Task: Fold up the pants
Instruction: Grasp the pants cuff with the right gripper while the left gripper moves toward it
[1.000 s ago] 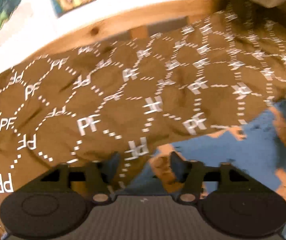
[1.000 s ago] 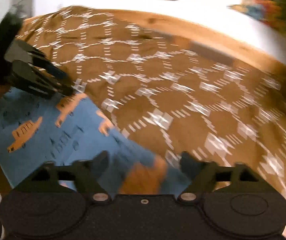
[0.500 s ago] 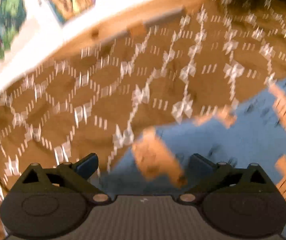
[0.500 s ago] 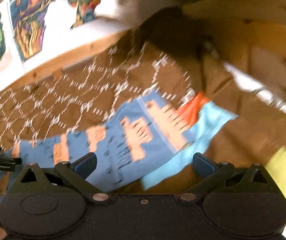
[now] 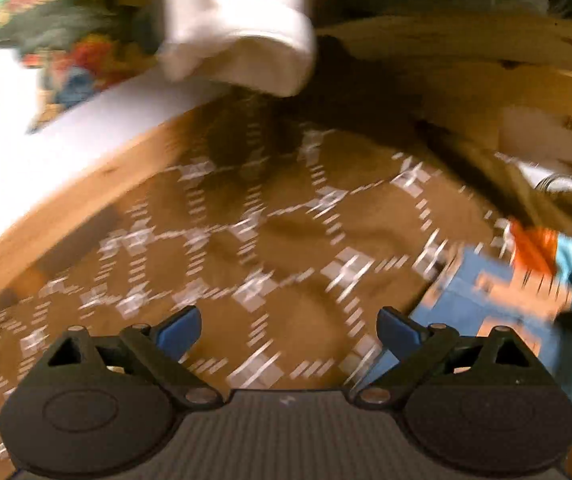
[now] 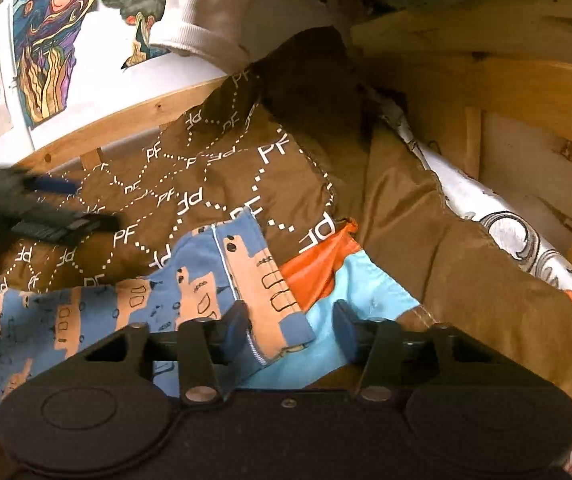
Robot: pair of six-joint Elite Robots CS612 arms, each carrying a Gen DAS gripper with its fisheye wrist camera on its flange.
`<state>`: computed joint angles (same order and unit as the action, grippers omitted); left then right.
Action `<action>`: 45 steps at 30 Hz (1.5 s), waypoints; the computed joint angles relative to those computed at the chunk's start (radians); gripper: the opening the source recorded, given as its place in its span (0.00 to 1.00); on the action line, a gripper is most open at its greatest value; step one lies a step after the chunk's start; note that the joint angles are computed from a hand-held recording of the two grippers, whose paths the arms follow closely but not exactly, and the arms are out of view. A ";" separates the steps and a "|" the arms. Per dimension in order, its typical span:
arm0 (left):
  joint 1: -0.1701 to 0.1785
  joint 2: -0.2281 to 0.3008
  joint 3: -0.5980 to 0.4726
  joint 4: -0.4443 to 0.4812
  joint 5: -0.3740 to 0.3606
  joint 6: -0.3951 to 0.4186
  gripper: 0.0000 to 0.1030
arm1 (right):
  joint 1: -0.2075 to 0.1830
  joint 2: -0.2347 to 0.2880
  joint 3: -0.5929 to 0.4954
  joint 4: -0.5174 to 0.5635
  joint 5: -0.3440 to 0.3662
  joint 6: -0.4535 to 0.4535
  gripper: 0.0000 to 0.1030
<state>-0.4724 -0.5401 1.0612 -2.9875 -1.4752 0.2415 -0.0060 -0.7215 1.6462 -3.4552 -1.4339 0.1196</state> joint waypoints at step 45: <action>-0.040 0.119 -0.492 0.973 -0.200 -0.435 0.70 | 0.078 0.030 0.002 -0.138 -0.113 -0.454 0.13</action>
